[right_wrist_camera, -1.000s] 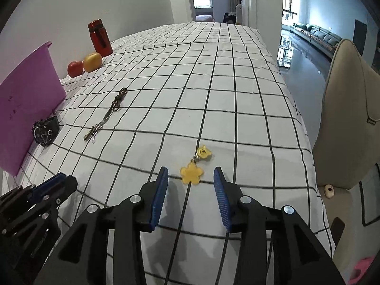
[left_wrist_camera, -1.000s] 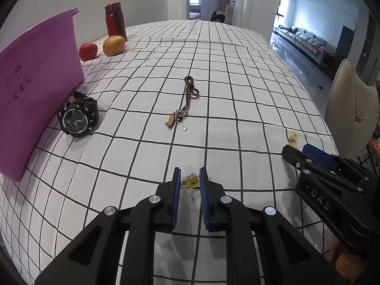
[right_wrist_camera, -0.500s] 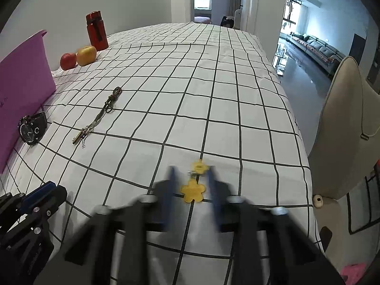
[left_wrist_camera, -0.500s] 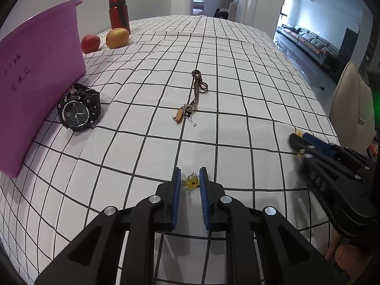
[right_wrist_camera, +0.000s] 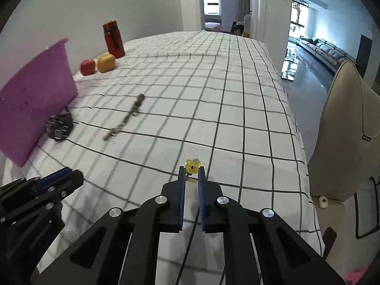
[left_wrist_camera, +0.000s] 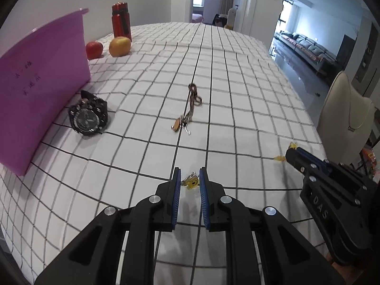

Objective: Organize jewelry
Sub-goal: 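Carry both yellow charms up and over the pink tub, then open both tools to drop the charms into the pink tub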

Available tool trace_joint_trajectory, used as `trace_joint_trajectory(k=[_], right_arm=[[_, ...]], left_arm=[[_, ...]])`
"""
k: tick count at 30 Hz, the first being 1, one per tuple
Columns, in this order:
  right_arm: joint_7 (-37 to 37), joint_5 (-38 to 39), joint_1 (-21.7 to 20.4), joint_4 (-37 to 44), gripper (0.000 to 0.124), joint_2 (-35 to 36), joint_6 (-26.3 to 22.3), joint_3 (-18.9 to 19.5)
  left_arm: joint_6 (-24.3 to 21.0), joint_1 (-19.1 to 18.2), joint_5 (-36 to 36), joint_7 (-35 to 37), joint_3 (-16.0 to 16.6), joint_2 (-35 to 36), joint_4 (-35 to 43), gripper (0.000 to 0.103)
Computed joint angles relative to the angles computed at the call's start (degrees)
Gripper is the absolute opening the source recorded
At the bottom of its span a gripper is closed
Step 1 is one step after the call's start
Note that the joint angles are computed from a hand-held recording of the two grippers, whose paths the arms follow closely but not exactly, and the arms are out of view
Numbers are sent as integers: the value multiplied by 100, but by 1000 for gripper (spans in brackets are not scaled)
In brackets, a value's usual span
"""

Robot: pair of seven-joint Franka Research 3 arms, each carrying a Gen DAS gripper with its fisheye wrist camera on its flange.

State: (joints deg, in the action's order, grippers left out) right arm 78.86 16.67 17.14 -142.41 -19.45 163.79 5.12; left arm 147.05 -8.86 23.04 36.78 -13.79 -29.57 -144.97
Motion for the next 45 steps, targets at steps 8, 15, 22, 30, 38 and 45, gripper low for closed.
trace_joint_trajectory(k=[8, 15, 22, 30, 38, 45], right_arm=[[-539, 432, 360, 266, 10, -737, -764, -216], [-1118, 1196, 928, 1209, 10, -750, -1388, -238], [-1285, 1732, 1315, 2471, 10, -9, -1519, 134], [-47, 838, 1464, 4108, 10, 1440, -1486, 846], [1391, -759, 2108, 6051, 10, 3159, -2160, 871], [1764, -1131, 2549, 7436, 10, 4184, -3254, 625]], left_arm=[[-859, -52, -214, 72, 83, -894, 216, 16], [-1781, 289, -69, 298, 281, -1776, 591, 16], [-2241, 852, 135, 862, 801, -2185, 860, 16], [-1937, 1493, 116, 2083, 1713, -2024, 1036, 16], [-1622, 1904, -506, 3399, 2493, -1127, 1317, 17], [-1894, 2274, -1144, 3925, 2489, -523, 1586, 21]])
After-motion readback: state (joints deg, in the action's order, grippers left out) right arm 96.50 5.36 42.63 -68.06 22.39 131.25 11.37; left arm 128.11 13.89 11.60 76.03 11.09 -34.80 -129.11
